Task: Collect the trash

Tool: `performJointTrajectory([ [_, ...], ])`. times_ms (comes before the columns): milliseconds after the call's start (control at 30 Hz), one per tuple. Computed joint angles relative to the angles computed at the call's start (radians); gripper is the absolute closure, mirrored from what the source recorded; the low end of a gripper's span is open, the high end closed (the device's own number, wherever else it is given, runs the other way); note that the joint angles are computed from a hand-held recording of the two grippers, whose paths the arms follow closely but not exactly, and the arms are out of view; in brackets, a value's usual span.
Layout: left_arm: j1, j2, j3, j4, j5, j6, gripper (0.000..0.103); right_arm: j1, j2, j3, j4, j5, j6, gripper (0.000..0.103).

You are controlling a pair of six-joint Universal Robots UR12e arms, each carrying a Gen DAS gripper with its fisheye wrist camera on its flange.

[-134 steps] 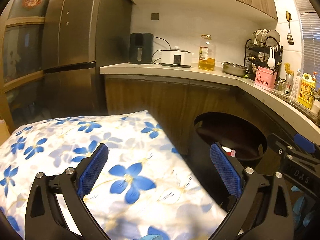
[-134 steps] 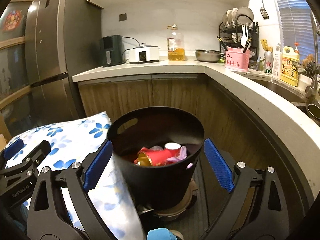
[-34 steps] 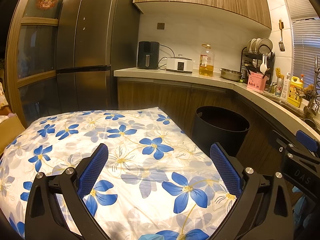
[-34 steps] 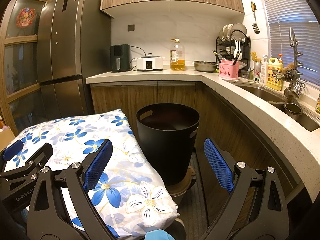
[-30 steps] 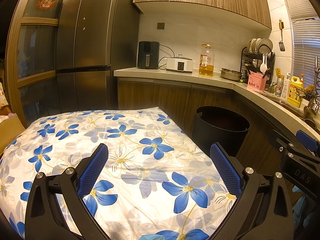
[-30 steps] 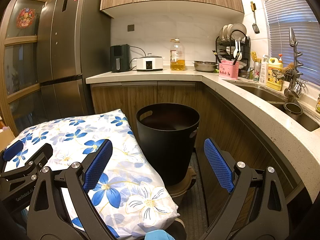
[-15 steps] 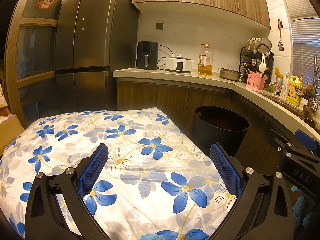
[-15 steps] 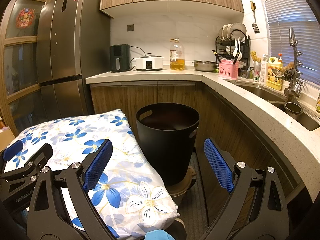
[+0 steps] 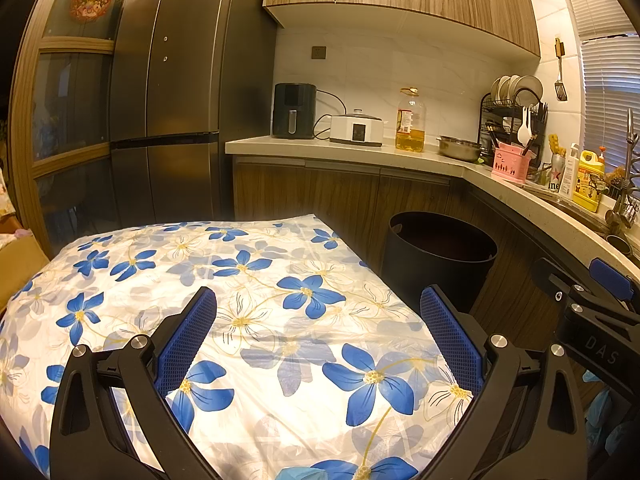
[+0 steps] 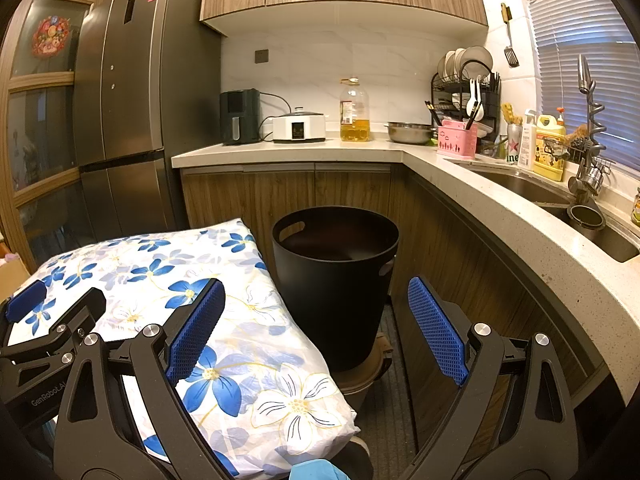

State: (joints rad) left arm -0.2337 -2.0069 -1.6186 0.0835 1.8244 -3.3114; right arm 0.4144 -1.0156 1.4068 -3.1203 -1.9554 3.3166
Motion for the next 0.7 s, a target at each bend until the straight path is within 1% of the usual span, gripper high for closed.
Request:
performJointTrajectory([
  [700,0.007,0.003,-0.003,-0.01,-0.016,0.012,0.006,0.0,-0.001,0.001,-0.001,0.0,-0.001,0.012],
])
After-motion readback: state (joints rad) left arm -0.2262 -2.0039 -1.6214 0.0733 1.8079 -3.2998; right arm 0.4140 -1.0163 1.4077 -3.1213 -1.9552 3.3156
